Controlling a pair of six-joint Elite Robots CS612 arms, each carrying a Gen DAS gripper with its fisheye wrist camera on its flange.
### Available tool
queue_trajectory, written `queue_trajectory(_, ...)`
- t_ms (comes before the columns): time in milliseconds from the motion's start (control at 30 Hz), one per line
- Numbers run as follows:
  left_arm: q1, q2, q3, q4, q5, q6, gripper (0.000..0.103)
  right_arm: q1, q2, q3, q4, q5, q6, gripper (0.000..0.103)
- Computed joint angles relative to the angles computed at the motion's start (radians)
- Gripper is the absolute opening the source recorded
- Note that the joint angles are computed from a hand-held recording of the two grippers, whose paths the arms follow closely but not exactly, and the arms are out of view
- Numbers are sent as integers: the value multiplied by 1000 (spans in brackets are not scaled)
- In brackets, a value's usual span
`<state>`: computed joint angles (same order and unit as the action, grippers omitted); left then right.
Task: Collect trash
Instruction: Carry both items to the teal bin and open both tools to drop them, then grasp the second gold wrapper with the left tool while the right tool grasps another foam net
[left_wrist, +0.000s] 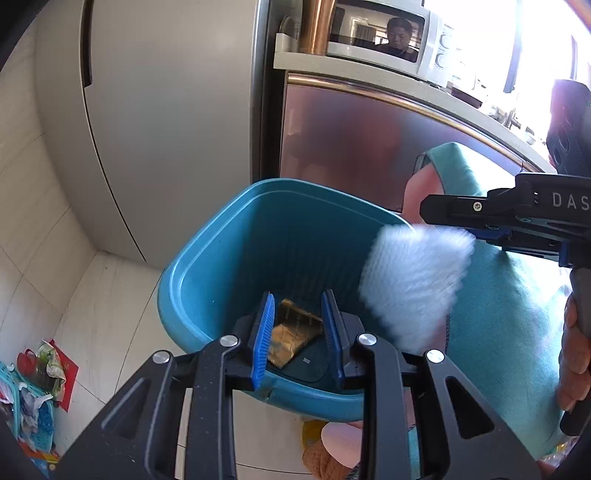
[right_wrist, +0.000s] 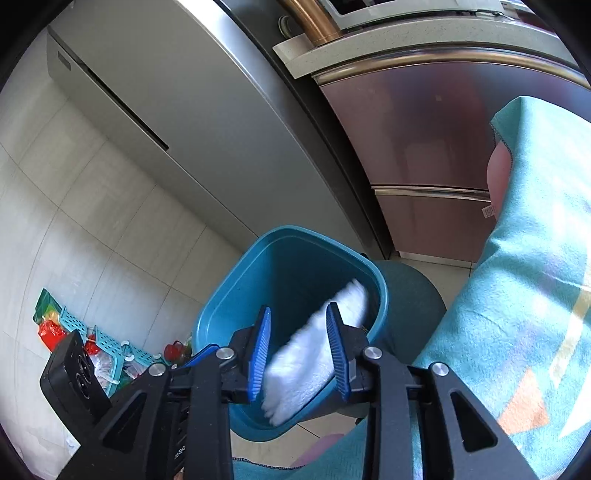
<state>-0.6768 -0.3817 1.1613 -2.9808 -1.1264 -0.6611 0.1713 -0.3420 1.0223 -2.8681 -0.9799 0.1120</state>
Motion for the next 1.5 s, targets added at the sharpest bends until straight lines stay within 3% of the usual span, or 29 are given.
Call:
queue_trajectory(267, -32, -28, 49, -107, 58, 44, 36, -27, -39, 90, -133, 36, 43, 36)
queue_trajectory(367, -52, -43, 72, -194, 64, 97, 41, -45, -79, 169, -221, 71, 45, 37)
queue_trajectory(467, -75, -49, 85, -286, 52, 177, 47, -66, -129, 266, -326, 90, 18, 44)
queue_trajectory(600, -101, -41, 64, -359, -43, 281, 51, -101, -201, 416, -495, 63, -1, 48)
queue_trajectory(700, -117, -24, 26, -380, -159, 345, 53, -129, -246, 523, -618, 10, 1, 50)
queue_trajectory(900, -156, 28, -86, -323, -376, 425, 54, -189, -305, 709, -814, -156, 38, 54)
queue_trajectory(1100, -184, 87, -219, -194, -556, 485, 59, -258, -324, 821, -893, -327, 123, 56)
queue_trajectory(1233, -196, 126, -301, -105, -633, 512, 61, -296, -317, 851, -910, -435, 171, 60)
queue_trajectory(1333, -198, 150, -357, -42, -689, 523, 63, -326, -304, 857, -902, -475, 195, 64)
queue_trajectory(1500, -204, 178, -424, 40, -716, 549, 64, -356, -281, 838, -860, -504, 224, 71)
